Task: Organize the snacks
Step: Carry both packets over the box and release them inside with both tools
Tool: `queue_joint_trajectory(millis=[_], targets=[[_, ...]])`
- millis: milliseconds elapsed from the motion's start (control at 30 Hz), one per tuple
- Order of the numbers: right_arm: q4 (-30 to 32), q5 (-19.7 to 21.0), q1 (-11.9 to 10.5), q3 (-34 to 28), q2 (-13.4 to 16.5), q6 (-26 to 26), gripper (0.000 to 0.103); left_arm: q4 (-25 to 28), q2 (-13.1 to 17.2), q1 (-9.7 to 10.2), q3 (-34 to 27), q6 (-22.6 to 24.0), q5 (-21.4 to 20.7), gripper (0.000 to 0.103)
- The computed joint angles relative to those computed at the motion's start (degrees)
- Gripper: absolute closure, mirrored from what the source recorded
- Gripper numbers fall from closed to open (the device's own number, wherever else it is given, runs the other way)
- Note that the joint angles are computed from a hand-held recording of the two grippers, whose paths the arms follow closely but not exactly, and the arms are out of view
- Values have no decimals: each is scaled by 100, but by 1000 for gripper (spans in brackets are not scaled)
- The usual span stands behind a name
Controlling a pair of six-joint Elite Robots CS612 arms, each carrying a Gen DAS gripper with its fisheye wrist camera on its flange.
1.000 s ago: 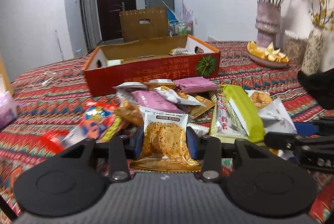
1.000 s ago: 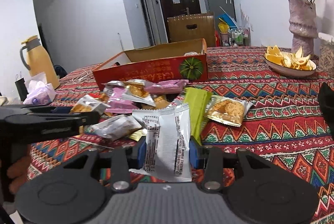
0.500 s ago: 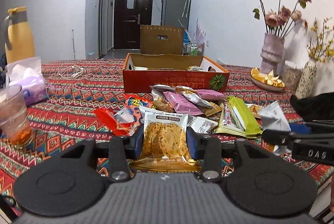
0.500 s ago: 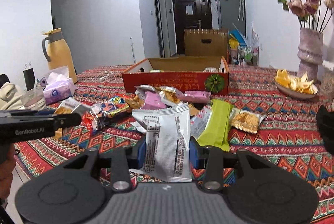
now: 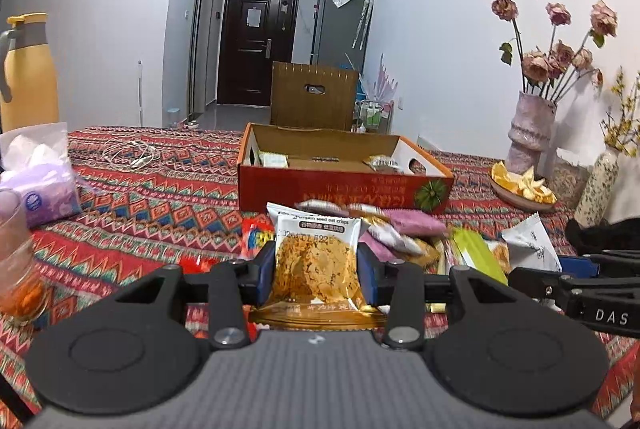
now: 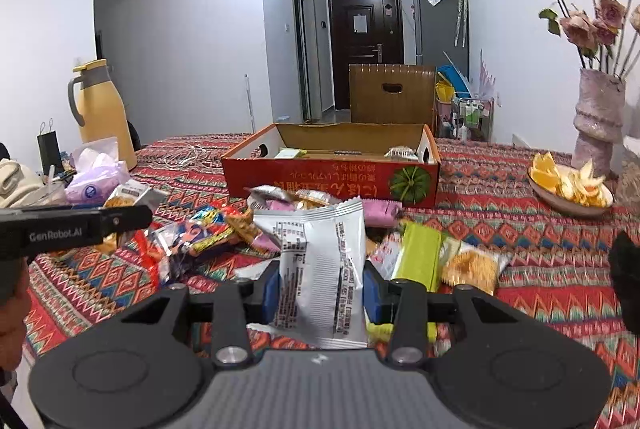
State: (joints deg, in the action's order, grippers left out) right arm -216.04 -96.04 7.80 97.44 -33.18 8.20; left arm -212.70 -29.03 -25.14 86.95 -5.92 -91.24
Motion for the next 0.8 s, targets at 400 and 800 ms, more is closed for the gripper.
queue_joint_trajectory(millis=[400,800], targets=[[492,547,-395,-1284,344,-234,63,1988,679,142,-2273,-168,-226,61],[2861,1296,-782,-3956,1285,-177,63,4463,2345,165,-6159,-410,46,61]])
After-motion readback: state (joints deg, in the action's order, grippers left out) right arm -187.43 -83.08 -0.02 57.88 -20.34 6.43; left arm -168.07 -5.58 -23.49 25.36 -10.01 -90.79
